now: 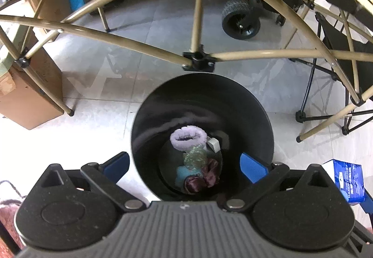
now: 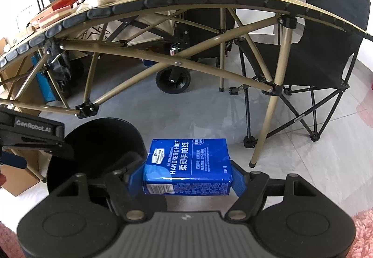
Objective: Collect trash
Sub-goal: 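Move the right tool over the bin holding the handkerchief box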
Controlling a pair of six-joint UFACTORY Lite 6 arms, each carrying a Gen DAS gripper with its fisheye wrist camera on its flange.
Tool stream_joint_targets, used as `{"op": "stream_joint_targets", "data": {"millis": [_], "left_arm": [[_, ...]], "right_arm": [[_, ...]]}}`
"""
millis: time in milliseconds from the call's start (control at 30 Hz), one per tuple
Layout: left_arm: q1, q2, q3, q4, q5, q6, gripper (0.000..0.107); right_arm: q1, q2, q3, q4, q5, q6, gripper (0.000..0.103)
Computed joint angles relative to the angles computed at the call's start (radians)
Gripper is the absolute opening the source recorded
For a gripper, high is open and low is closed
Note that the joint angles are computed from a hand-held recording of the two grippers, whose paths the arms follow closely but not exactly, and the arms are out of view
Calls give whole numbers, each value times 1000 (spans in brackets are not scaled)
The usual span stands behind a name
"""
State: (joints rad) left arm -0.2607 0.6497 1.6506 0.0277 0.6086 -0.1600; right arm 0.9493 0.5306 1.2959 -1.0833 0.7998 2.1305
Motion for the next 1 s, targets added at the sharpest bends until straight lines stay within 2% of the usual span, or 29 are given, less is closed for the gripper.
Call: {"op": "stream_joint_targets", "data": {"millis": [567, 1000], "left_arm": [[154, -126, -136, -44, -62, 140, 103], [262, -151, -163, -123, -76, 255, 103]], "right_arm": [[9, 218, 361, 90, 38, -224, 72], [-4, 459, 780, 283, 63, -484, 72]]}}
